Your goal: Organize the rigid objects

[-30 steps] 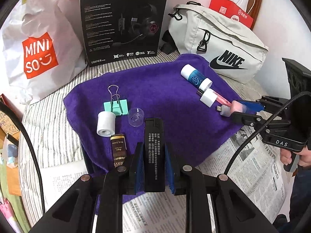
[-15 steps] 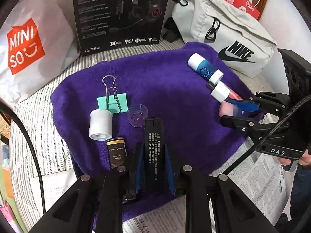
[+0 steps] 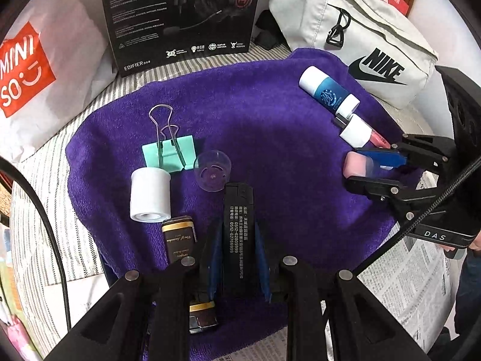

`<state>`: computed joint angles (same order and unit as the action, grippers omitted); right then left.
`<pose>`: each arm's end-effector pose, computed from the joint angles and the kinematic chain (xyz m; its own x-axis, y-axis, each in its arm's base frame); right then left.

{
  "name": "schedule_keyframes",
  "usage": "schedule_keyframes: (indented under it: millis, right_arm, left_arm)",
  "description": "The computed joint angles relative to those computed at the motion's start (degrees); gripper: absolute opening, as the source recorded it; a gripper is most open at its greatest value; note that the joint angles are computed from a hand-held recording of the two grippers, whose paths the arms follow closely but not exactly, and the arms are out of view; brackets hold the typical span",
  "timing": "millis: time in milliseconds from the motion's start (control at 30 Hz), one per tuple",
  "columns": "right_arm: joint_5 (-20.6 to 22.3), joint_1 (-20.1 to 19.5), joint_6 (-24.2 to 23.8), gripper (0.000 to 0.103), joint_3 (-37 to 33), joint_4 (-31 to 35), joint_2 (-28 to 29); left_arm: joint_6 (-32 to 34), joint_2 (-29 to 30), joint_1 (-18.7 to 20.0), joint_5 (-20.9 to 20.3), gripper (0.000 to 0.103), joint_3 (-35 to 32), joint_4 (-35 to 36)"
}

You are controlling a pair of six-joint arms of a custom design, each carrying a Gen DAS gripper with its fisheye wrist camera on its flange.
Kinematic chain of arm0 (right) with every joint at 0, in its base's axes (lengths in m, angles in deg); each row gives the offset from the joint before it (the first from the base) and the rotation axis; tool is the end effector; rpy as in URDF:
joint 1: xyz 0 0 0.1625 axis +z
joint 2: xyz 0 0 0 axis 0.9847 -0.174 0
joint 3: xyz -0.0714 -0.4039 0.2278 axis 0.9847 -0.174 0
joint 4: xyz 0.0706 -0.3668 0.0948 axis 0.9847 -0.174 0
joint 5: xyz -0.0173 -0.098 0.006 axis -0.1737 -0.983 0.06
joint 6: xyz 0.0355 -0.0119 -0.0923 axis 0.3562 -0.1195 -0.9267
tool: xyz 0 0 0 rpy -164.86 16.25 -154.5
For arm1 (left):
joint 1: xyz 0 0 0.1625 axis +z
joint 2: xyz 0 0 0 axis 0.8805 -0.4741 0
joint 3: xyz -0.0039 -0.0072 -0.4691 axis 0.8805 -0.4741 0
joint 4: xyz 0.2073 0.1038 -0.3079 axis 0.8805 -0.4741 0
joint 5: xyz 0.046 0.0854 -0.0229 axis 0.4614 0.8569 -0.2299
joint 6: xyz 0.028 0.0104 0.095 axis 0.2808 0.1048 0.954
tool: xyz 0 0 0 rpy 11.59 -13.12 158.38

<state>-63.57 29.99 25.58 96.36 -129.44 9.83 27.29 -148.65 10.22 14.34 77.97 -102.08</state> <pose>0.2540 -0.5027 -0.0662 -0.7594 -0.0777 0.6460 -0.4021 0.8366 -0.3721 -0.0101 -0.5999 0.2078 -0.5144 0.7536 -0.4093 0.7672 0.6177 0.1730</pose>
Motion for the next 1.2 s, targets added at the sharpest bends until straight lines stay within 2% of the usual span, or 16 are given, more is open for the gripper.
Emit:
schedule_keyframes:
  millis: [267, 467, 533, 733, 867, 900, 933, 1000, 1100, 1200]
  right_arm:
    - [0.99, -0.39, -2.16, 0.038, 0.70, -1.32, -0.11]
    - [2.61, -0.74, -1.16, 0.044, 1.69, -0.50, -1.12]
    - [2.31, -0.70, 0.67, 0.048, 2.29, -0.20, -1.58]
    - [0.43, 0.74, 4.41, 0.062, 4.89, -1.34, -2.52]
    - [-2.64, 2.32, 7.84, 0.083, 6.91, -3.61, -2.85]
    - [-3.71, 2.77, 9.02, 0.089, 7.38, -3.87, -3.00]
    - [-4.80, 3.34, 10.43, 0.091, 8.01, -4.24, -3.13]
    - [-5.95, 4.03, 12.69, 0.092, 8.92, -4.48, -3.47]
    - [-7.47, 4.99, 18.29, 0.099, 10.19, -1.44, -4.50]
    - [-9.68, 6.45, 21.89, 0.103, 10.95, -0.88, -4.63]
  left_arm:
    - [0.53, -0.09, 0.08, 0.20, 0.022, 0.29, -0.41]
    - [0.24, -0.91, 0.19, -0.01, 0.035, 0.39, 1.20]
    - [0.15, -1.15, 0.08, 0.36, 0.041, 0.76, 1.22]
    - [-1.27, -2.00, -0.32, 2.30, 0.049, 2.09, -0.18]
    - [-2.25, -3.51, -0.74, 2.61, 0.053, 3.53, -1.47]
    - [-2.26, -3.93, -1.06, 3.31, 0.061, 4.29, -2.70]
    - [-2.39, -4.61, -1.59, 4.58, 0.071, 5.54, -4.85]
    - [-3.04, -5.85, -2.02, 5.24, 0.079, 6.91, -6.71]
    - [-5.37, -8.68, -2.33, 4.23, 0.082, 8.70, -6.98]
    - [-7.37, -10.92, -3.19, 5.66, 0.091, 11.25, -9.35]
